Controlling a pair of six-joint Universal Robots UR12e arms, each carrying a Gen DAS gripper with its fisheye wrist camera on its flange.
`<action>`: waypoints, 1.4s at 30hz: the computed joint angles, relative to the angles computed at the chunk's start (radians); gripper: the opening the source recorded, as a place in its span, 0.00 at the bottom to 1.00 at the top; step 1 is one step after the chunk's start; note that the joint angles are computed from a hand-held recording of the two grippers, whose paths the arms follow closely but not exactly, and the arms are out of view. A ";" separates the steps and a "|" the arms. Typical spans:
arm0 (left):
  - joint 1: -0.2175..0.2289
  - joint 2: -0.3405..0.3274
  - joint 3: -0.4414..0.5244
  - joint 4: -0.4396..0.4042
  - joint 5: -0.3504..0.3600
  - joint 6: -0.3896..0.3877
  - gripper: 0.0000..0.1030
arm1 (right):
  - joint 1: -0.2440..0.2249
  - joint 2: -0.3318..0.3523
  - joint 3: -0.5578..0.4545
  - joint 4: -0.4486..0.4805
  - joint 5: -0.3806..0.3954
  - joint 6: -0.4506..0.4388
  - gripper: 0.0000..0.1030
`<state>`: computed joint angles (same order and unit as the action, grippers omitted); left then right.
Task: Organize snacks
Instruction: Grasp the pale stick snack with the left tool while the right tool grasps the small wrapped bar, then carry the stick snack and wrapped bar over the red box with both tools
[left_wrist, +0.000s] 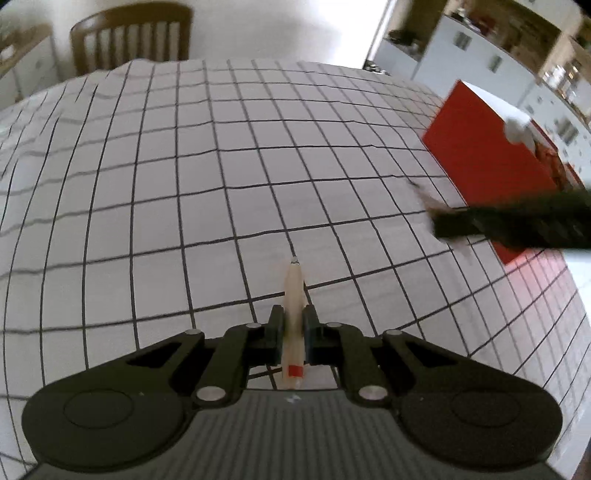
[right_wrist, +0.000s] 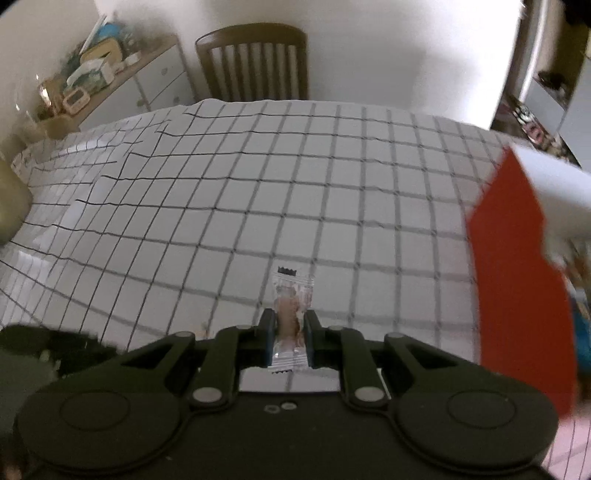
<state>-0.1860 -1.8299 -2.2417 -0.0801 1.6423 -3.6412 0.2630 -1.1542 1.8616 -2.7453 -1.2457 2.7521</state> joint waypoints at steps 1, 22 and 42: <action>0.002 0.004 -0.001 -0.007 -0.003 -0.013 0.10 | -0.009 -0.011 0.013 0.002 0.007 0.002 0.14; -0.086 0.038 0.018 -0.100 0.099 -0.192 0.10 | -0.132 -0.157 0.171 0.014 0.138 -0.057 0.14; -0.220 -0.008 0.239 -0.147 0.203 -0.204 0.10 | -0.270 -0.196 0.166 0.002 0.243 -0.168 0.14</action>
